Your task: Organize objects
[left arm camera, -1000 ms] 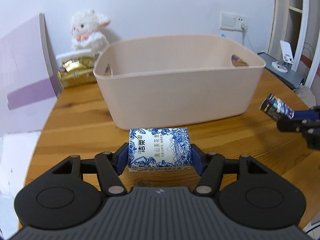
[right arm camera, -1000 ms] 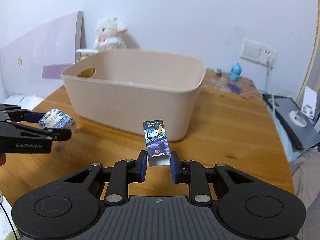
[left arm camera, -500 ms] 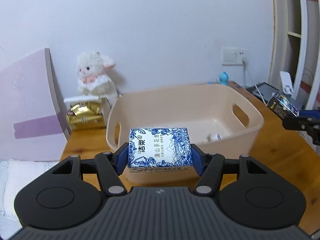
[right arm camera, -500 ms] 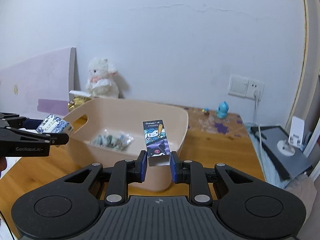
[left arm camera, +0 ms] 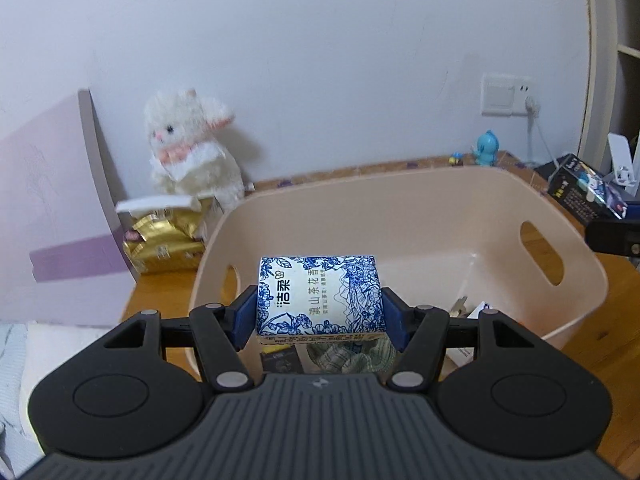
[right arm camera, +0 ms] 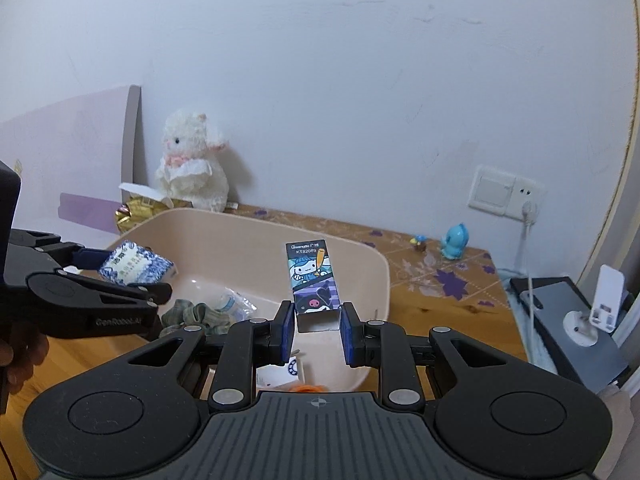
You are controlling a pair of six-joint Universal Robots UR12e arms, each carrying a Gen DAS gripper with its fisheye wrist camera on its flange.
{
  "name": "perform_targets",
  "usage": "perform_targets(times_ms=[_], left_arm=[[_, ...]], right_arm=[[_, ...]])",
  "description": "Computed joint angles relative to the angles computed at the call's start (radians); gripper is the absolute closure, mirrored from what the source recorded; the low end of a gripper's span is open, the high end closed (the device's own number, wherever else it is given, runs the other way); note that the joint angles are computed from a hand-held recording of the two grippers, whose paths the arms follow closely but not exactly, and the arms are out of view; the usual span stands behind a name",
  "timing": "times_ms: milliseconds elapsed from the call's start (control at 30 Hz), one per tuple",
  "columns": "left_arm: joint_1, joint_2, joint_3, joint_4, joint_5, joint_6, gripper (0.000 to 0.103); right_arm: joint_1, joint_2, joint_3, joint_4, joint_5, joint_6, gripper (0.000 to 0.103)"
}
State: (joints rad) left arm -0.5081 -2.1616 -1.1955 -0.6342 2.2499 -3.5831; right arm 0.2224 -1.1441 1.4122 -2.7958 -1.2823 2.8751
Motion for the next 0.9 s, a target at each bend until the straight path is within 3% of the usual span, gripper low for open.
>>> perform_targets(times_ms=[267,300,367,433,500,567,733,900], left_arm=[[0.019,-0.015,0.031,-0.131,-0.048,-0.05,0.037],[0.02,-0.014,0.029,-0.135,-0.053,-0.056,0.037],[0.023,-0.008,0.024,-0.137,-0.069,-0.071,0.037],[0.022,-0.003,0.02,-0.133,-0.071,-0.067,0.032],[0.017,0.001,0.016,-0.116,-0.056,-0.052,0.021],[0.012,0.007,0.006,-0.085,-0.044,-0.028,0.019],[0.001,0.03,-0.017,-0.052,-0.033,-0.03,0.013],[-0.008,0.064,-0.057,-0.022,-0.041,-0.053,0.013]], right_arm=[[0.019,0.044,-0.051,0.118,-0.025,0.02,0.08],[0.022,0.045,-0.051,0.122,-0.033,0.02,0.071],[0.022,0.044,-0.048,0.128,-0.035,0.028,0.062],[0.02,0.039,-0.037,0.114,-0.032,0.047,0.038],[0.018,0.03,-0.023,0.088,-0.028,0.055,0.033],[0.015,0.02,-0.013,0.076,-0.029,0.052,0.029],[-0.001,-0.014,0.025,0.046,-0.004,0.069,0.004],[-0.009,-0.052,0.071,0.033,0.006,0.053,0.001]])
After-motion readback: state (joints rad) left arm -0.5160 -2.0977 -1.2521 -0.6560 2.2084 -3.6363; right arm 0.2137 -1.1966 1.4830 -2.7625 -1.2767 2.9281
